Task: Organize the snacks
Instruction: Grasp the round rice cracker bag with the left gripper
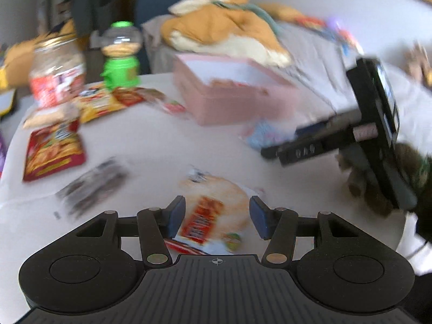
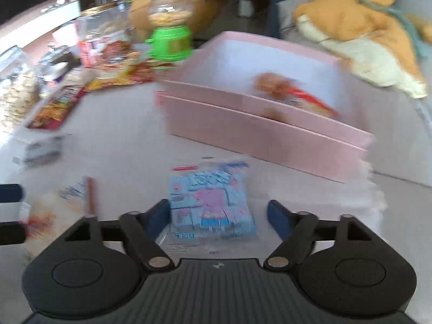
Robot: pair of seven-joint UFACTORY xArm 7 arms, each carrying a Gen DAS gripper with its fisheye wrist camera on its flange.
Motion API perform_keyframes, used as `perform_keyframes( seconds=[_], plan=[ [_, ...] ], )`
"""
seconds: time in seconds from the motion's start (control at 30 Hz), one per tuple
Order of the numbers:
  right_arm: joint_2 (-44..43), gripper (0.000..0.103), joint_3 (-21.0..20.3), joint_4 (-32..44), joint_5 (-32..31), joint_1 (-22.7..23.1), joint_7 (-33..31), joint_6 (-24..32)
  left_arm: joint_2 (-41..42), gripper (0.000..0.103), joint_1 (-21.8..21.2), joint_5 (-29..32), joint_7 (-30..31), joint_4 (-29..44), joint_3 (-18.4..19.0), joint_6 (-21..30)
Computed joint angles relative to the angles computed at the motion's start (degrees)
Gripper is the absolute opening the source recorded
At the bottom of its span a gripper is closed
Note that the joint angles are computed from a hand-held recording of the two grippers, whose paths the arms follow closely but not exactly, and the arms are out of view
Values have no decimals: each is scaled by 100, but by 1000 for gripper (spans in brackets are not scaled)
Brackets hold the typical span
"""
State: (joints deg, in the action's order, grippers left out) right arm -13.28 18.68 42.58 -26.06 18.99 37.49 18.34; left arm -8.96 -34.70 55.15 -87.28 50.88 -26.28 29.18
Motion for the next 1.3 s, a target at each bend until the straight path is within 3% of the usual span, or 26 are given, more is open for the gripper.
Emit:
perform_keyframes(
  seconds=[0.07,0.2,0.4,0.47,0.6,0.63,0.77,0.87,0.97,1.1,1.17,1.3],
  plan=[
    [-267,94,179,-326,-528,-322,531,-197,296,58,-138,-217,499,308,-63,490],
    [-657,99,71,-1057,-292,-491,672,-1056,592,59,-446,-268,785,671,41,1131],
    [-805,100,500,-1156,-43,-888,608,-1121,808,62,-723,-47,668,926,259,1828],
    [-837,100,557,-1170,20,-923,589,-1120,823,62,-729,74,478,898,356,1713],
    [-823,100,646,-1161,71,-1013,555,-1149,947,93,-694,13,829,930,506,1108],
    [-821,100,644,-1161,97,-1008,540,-1151,965,94,-700,30,847,930,525,1053],
    [-810,100,694,-1148,125,-1059,537,-1168,800,88,-688,206,574,748,567,897],
    [-824,100,774,-1141,101,-1131,577,-1156,654,79,-598,256,489,640,538,1104],
    [-822,100,840,-1125,57,-1181,624,-1137,609,83,-463,-32,716,595,565,1148],
    [-822,100,852,-1121,27,-1189,652,-1130,701,86,-372,-500,771,554,755,686],
    [-815,100,854,-1109,5,-1191,652,-1116,834,89,-288,-315,562,693,592,842],
    [-870,100,895,-1132,-44,-1227,722,-1110,1059,86,-442,-271,459,976,628,1006]
  ],
)
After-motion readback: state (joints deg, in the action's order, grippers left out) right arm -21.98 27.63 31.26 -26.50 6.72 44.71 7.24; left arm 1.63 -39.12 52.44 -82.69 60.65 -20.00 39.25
